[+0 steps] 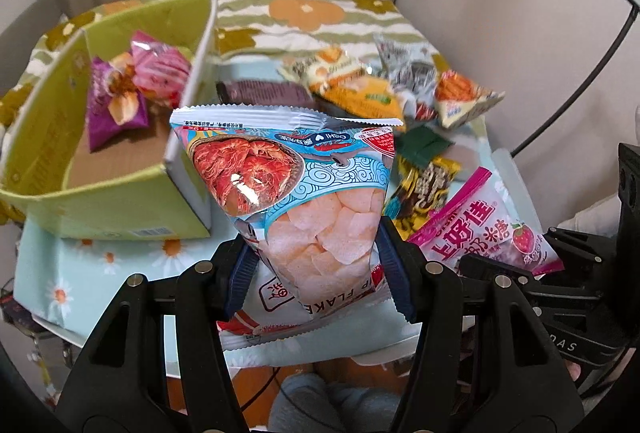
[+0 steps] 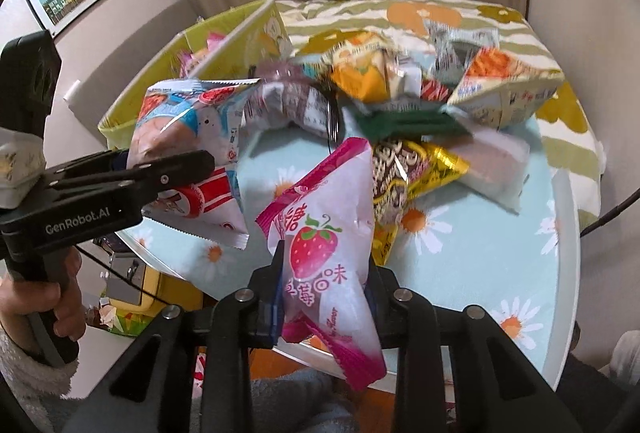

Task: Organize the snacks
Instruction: 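Grasp the shrimp-chip bag with the left gripper while the right grasps the pink strawberry bag, then carry both bags into the green box and open both grippers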

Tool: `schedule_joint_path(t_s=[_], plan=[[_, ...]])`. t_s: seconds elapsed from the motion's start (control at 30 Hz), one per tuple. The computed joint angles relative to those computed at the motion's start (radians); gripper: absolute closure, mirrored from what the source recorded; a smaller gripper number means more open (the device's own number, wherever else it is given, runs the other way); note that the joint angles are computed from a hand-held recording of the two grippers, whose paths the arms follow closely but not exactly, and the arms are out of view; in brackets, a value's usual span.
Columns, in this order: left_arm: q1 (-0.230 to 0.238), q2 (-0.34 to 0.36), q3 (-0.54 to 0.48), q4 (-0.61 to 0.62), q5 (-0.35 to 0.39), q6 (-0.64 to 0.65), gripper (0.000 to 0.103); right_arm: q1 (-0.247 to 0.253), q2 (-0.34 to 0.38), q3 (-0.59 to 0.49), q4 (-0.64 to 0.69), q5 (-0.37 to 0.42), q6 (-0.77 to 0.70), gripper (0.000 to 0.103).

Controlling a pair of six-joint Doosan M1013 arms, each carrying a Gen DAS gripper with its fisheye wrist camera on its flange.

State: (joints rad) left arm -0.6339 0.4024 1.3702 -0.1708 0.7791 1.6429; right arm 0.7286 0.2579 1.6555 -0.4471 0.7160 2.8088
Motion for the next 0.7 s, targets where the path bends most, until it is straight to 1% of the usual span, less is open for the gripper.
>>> schedule_joint_path(t_s=[0.2, 0.4, 0.57, 0.63, 0.7], plan=[[0.01, -0.04, -0.008, 0.033, -0.028, -0.063, 0.049, 0.004, -0.019, -0.033, -0.064, 0.017, 0.01, 0.075], [0.04, -0.058, -0.049, 0.098, -0.047, -0.141, 0.049, -0.007, -0.014, -0.105, -0.124, 0.02, -0.036, 0.075], [0.082, -0.042, -0.101, 0.11, -0.046, -0.167, 0.049, -0.032, 0.026, -0.196, -0.121, -0.004, -0.082, 0.075], [0.104, -0.03, -0.123, 0.111, -0.048, -0.164, 0.049, -0.042, 0.057, -0.249, -0.113, -0.006, -0.113, 0.075], [0.128, -0.011, -0.151, 0.1, -0.035, -0.154, 0.049, -0.049, 0.088, -0.298, -0.103, -0.003, -0.142, 0.075]])
